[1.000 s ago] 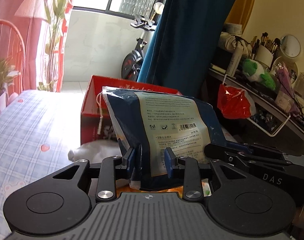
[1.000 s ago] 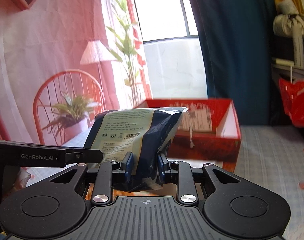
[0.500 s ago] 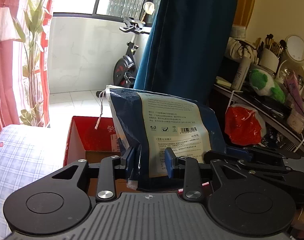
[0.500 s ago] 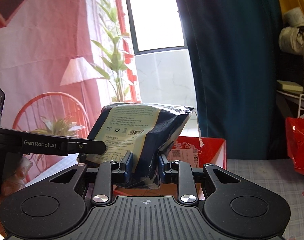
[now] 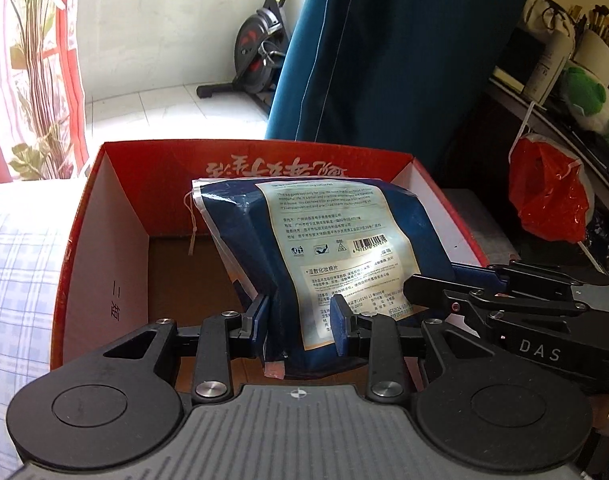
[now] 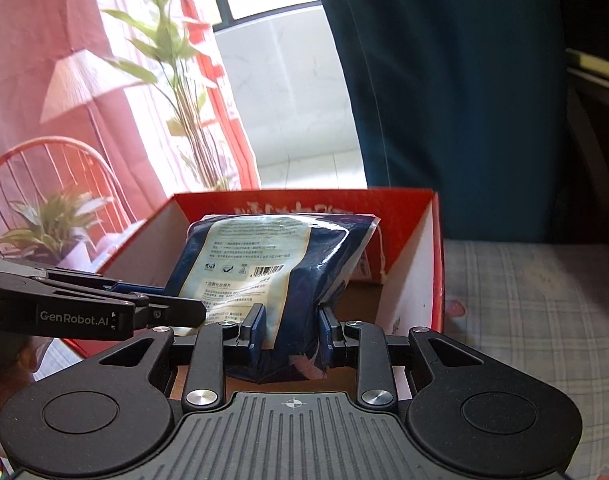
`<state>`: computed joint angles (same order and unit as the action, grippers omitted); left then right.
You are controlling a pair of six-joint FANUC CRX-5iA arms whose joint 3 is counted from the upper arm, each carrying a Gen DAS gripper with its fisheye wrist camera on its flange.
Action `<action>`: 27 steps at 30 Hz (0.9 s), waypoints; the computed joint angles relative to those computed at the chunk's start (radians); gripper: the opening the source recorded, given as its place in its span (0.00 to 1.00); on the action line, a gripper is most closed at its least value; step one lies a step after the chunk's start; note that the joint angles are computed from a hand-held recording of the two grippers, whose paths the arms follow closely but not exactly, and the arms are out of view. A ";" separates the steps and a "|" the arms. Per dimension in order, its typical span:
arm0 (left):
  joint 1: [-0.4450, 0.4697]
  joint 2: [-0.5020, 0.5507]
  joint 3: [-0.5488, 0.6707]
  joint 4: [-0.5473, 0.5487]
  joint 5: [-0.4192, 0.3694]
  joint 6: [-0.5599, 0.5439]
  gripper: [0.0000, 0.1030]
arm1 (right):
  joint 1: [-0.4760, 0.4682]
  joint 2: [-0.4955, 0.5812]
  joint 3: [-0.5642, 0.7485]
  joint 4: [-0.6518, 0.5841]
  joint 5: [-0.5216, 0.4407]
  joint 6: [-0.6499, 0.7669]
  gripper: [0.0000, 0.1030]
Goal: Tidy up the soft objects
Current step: 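Lower the packaged bag into the red box and open both grippers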
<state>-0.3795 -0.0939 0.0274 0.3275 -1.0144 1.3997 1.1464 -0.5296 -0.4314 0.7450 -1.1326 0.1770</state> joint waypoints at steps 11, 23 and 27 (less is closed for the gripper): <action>0.008 0.030 0.001 0.002 -0.037 -0.024 0.36 | -0.021 0.047 0.034 -0.104 -0.021 0.048 0.30; -0.006 -0.102 -0.062 -0.042 0.021 -0.025 0.42 | 0.158 0.003 0.023 0.034 -0.173 -0.020 0.31; -0.003 -0.185 -0.107 -0.035 0.041 -0.026 0.42 | 0.272 -0.013 0.027 0.100 -0.250 -0.066 0.31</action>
<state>-0.3825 -0.2791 -0.0800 0.2926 -0.9731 1.3732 1.4185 -0.5423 -0.4045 0.8455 -1.3824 0.1111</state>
